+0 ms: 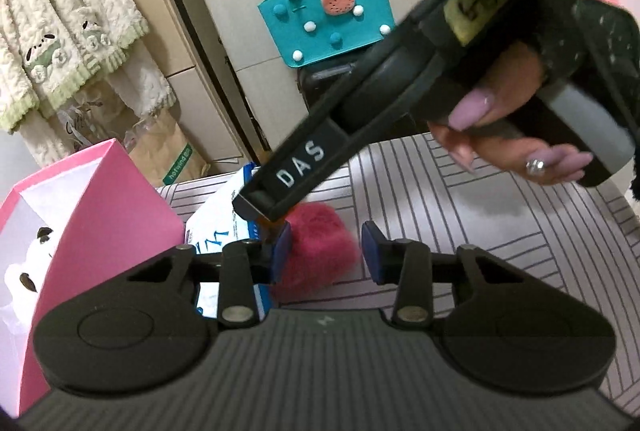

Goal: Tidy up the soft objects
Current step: 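Close the left gripper on the pink puff while the right gripper grasps the orange sponge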

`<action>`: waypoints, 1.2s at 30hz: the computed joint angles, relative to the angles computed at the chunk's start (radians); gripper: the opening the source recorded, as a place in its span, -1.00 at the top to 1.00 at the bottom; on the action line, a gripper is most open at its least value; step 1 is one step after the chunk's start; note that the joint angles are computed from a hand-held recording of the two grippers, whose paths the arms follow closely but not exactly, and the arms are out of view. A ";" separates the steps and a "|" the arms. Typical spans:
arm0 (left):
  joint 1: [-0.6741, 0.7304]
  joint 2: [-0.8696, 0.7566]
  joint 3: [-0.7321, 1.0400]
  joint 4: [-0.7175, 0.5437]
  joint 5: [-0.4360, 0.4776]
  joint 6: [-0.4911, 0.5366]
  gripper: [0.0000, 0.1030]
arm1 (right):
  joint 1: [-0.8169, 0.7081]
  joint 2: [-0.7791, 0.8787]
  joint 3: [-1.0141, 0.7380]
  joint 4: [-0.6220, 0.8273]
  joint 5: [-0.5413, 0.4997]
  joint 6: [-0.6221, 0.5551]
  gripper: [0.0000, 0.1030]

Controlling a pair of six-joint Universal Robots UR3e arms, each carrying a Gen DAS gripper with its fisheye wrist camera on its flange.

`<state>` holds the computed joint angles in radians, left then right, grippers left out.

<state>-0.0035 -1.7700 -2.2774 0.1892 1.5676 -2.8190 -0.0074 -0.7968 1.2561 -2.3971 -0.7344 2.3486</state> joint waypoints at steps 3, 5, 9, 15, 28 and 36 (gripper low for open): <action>0.000 -0.018 0.005 0.010 0.010 -0.013 0.22 | -0.013 0.030 -0.026 0.025 0.042 -0.004 -0.15; 0.019 -0.010 0.001 -0.005 -0.017 -0.020 0.19 | -0.024 0.037 -0.026 0.041 0.063 -0.019 -0.12; 0.046 -0.009 -0.006 0.000 -0.035 -0.026 0.19 | -0.039 0.030 0.001 0.041 0.074 -0.039 0.17; 0.043 -0.063 0.015 0.038 -0.003 -0.038 0.19 | -0.030 0.053 -0.007 -0.001 0.069 -0.003 0.20; 0.100 -0.044 -0.015 0.043 -0.090 -0.056 0.41 | -0.064 -0.021 0.181 -0.156 0.074 0.094 0.30; 0.175 0.080 -0.141 0.031 -0.245 0.016 0.46 | -0.082 -0.133 0.357 -0.230 0.062 0.135 0.30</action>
